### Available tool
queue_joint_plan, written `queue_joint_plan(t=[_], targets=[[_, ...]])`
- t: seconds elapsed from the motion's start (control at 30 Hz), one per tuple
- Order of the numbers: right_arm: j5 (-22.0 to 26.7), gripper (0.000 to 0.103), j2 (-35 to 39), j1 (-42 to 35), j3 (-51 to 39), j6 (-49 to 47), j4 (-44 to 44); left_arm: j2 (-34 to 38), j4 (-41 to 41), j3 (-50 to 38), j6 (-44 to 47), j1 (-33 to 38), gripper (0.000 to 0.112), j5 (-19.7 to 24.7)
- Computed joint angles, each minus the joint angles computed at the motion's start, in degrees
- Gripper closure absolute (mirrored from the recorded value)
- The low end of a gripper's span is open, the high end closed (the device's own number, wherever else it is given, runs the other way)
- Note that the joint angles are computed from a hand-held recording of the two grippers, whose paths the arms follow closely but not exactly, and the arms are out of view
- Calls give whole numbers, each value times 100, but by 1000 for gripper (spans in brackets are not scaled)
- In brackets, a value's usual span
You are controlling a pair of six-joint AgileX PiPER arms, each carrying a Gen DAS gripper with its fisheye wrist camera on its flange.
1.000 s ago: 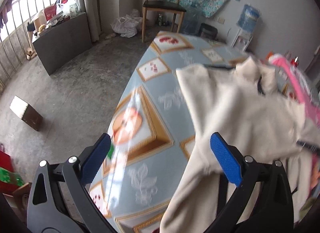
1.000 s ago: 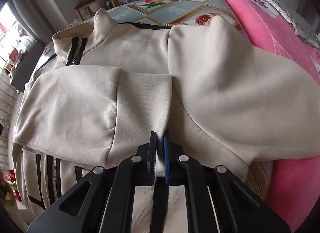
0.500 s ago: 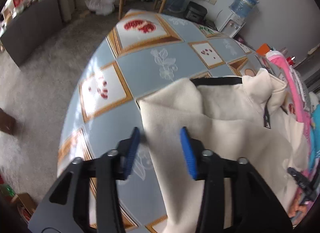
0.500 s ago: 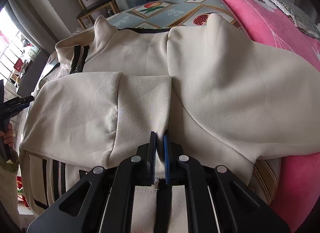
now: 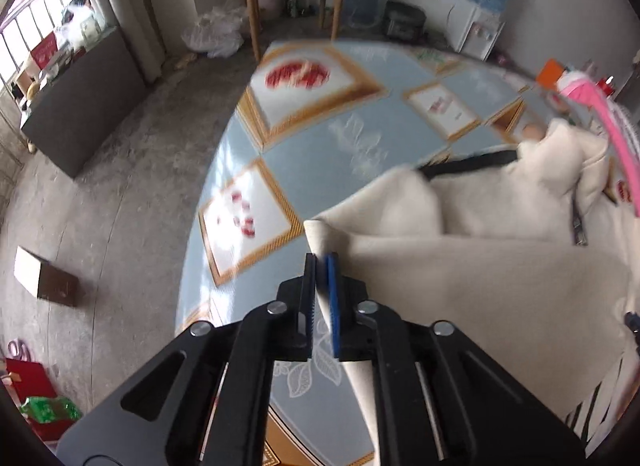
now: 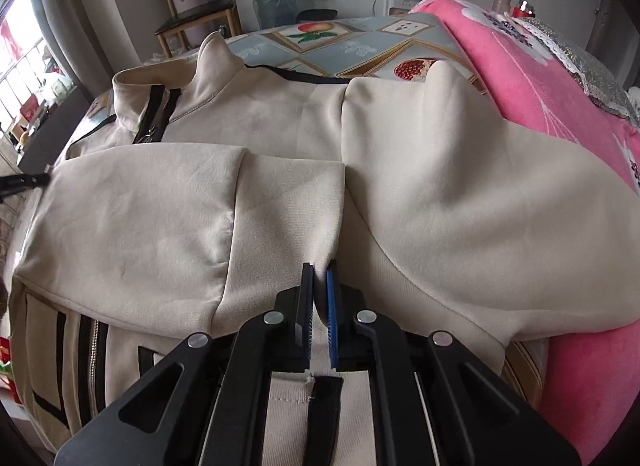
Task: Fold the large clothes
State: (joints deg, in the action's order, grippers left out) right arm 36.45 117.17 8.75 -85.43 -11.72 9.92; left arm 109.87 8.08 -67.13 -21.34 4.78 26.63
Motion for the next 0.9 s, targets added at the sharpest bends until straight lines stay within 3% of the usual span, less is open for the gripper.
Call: queue_joint_plan(t=[0.1, 0.17, 0.23, 0.33, 0.47, 0.57, 0.63, 0.67, 0.73, 0.8, 0.9], targets=[[268, 93, -219, -234, 30, -527, 621, -440, 690, 343, -736, -99, 82, -29], [344, 92, -423, -271, 87, -554, 595, -963, 1215, 727, -1204, -263, 58, -30], [397, 79, -541, -267, 123, -822, 824, -1508, 1402, 1102, -1339, -501, 45, -37], [383, 74, -492, -81, 135, -923, 902, -2003, 1586, 1349, -1644, -1184, 31, 320], [494, 72, -47, 248, -51, -356, 384, -2040, 2052, 1428, -2602, -2347, 28, 808], [535, 69, -307, 163, 141, -380, 568, -1736, 2508, 1364, -3577, -3075, 27, 866], [448, 45, -786, -89, 561, -840, 1114, -1446, 2607, 1226, -3887, -3336, 27, 806], [384, 39, -987, -212, 736, -985, 1255, -1264, 2695, 1153, -4022, -3434, 27, 744], [313, 27, -1466, -642, 1175, -1321, 1557, -749, 2863, 836, -4186, -3591, 27, 896], [528, 23, -1714, -1274, 1351, -1556, 1821, -416, 2872, 670, -4160, -3670, 27, 988], [873, 22, -1758, -2451, 1345, -1902, 2207, -461, 3386, 962, -4771, -3693, 18, 782]])
